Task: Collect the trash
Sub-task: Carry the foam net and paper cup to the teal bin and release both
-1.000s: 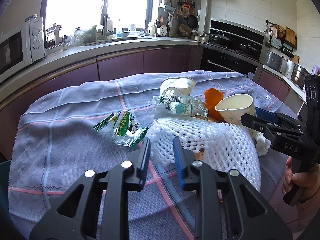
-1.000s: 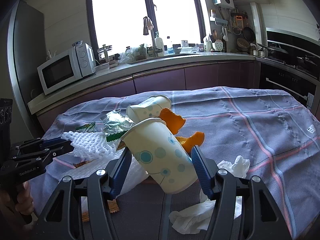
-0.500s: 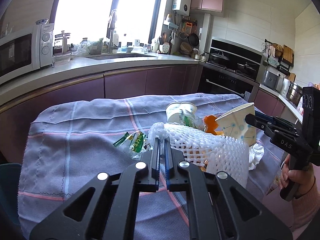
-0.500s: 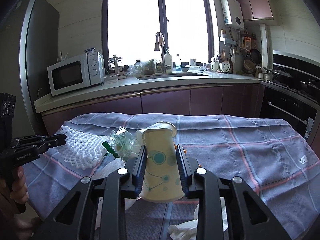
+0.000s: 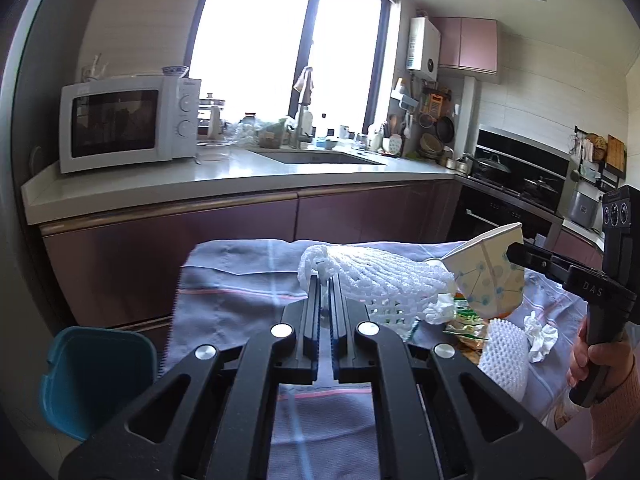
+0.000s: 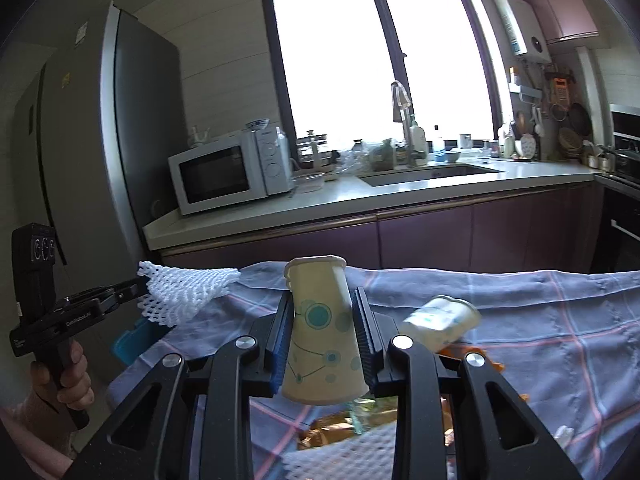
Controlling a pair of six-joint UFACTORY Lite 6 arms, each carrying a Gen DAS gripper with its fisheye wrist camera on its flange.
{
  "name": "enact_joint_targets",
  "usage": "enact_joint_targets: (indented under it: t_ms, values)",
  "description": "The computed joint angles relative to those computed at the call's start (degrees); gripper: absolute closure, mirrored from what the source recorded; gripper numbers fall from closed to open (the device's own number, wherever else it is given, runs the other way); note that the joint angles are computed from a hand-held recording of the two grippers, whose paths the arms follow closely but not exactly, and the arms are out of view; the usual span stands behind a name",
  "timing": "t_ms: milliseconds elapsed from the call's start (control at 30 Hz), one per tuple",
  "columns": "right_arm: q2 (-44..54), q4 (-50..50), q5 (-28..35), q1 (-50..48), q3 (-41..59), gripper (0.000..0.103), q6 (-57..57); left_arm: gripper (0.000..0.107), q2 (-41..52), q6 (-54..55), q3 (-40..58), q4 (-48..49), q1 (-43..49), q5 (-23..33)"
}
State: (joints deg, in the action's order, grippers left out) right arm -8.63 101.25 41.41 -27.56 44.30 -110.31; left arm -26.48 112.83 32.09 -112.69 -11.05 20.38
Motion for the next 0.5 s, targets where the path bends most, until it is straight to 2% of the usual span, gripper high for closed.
enact_joint_targets:
  t_ms: [100,233,367,500]
  values:
    - [5.5,1.0,-2.1,10.8,5.5,0.075,2.4,0.102,-2.4,-7.5,-1.1,11.0,12.2,5.1]
    - [15.7,2.2,-5.5,24.0,15.5,0.075,4.3,0.102,0.6,-9.3,0.5,18.3,29.1,12.6]
    - [27.4,-1.3,-8.7,34.0,28.9,0.075,11.2,0.102,9.1,-5.2,4.4,19.7,42.2,17.6]
    - [40.3,-13.1,-11.0,40.2,45.6,0.075,26.2,0.102,19.6,1.1,9.1,17.2,47.9,17.4]
